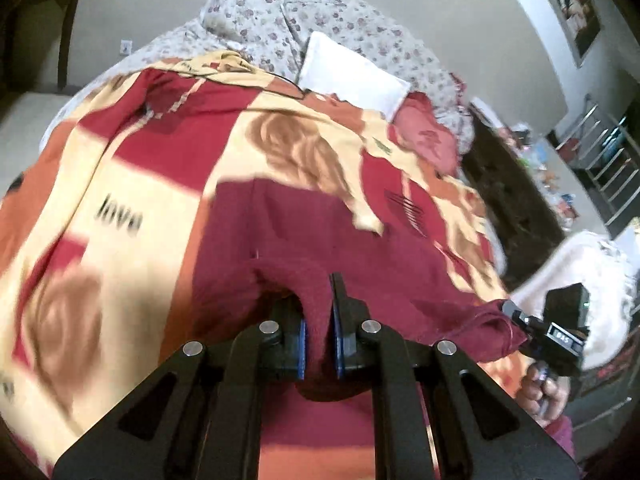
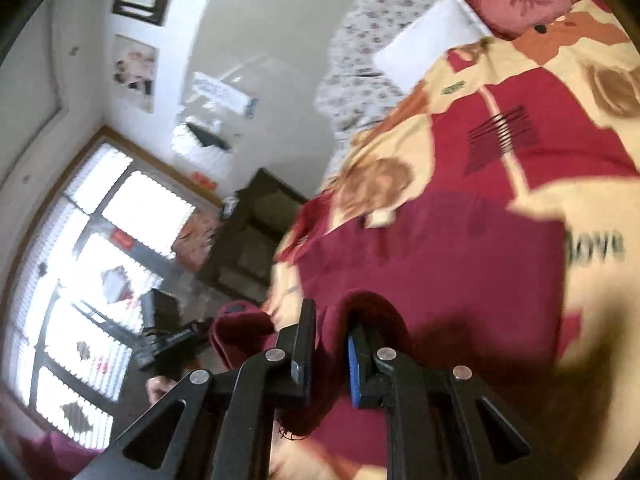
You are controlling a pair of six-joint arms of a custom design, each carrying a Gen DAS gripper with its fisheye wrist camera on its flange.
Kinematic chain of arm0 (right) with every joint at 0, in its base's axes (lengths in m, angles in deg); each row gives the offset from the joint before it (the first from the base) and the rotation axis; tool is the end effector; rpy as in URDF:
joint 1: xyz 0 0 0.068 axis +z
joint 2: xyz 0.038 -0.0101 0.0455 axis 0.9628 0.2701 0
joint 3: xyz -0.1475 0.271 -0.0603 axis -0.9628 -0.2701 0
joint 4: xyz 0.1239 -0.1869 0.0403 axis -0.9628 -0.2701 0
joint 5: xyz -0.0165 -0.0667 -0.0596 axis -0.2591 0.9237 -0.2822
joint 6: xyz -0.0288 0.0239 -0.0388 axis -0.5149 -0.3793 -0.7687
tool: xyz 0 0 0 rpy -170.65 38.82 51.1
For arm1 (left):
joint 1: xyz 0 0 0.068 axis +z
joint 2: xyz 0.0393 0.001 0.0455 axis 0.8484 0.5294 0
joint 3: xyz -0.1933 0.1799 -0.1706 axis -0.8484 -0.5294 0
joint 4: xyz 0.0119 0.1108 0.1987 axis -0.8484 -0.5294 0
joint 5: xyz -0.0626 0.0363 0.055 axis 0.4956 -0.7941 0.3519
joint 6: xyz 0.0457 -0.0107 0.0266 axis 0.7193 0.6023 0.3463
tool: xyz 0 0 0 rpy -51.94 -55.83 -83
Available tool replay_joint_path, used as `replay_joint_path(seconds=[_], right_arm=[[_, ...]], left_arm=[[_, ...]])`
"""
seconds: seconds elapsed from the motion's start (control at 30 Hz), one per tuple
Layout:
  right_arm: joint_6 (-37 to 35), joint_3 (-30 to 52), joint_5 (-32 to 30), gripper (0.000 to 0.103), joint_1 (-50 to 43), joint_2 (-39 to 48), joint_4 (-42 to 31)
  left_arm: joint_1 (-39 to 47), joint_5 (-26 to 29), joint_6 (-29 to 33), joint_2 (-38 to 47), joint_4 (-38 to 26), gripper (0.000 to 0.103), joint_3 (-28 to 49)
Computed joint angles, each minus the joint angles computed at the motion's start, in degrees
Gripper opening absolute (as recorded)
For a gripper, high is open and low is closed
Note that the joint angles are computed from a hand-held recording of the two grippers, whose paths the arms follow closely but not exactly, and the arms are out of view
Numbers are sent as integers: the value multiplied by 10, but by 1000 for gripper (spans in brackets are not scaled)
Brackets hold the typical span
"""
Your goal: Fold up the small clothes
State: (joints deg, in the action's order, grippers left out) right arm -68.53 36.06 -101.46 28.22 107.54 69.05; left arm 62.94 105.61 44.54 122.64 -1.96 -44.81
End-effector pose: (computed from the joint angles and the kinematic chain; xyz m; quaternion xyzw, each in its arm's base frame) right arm 0.1484 -0.1079 0.1423 0.1540 0.8267 0.4017 0.3625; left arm 0.1967 -0.0048 0.1578 0.0844 0.9127 -0.2858 0.2796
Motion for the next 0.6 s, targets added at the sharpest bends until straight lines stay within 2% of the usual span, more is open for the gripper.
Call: replay_joint_path(seconds=[0.03, 0.07, 0.13, 0.2, 0.23, 0.3, 0.4, 0.43, 0.5, 0.53, 0.57, 0.6], right_arm=[[70, 10, 22, 14, 13, 40, 74], [110, 26, 45, 14, 14, 68, 103], [163, 67, 91, 22, 9, 108, 117], [185, 94, 64, 48, -18, 133, 117], [199, 93, 59, 51, -34, 127, 129], [184, 92, 44, 52, -68, 100, 120], [88, 85, 10, 52, -86, 42, 29], [44, 75, 22, 52, -68, 7, -1], [12, 35, 56, 52, -17, -63, 1], [7, 16, 65, 52, 6, -82, 14], [19, -3, 84, 52, 51, -95, 45], [39, -19, 112, 52, 94, -91, 89]], left_arm=[[-35, -34, -37, 46, 46, 9, 18], [-54, -54, -56, 75, 68, 9, 34], [-75, -68, -67, 132, 70, 9, 82], [-82, -72, -70, 167, 27, 11, 135], [-81, -73, -68, 173, 5, 12, 153], [-75, -63, -44, 166, -39, 17, 177], [-69, -46, -8, 138, -60, 21, 181], [-71, -42, -1, 128, -64, 24, 180], [-74, -28, 7, 124, -74, 41, 185], [-77, -22, 6, 129, -78, 54, 192], [-81, -29, -4, 133, -68, 63, 192], [-85, -49, -20, 130, -38, 66, 182]])
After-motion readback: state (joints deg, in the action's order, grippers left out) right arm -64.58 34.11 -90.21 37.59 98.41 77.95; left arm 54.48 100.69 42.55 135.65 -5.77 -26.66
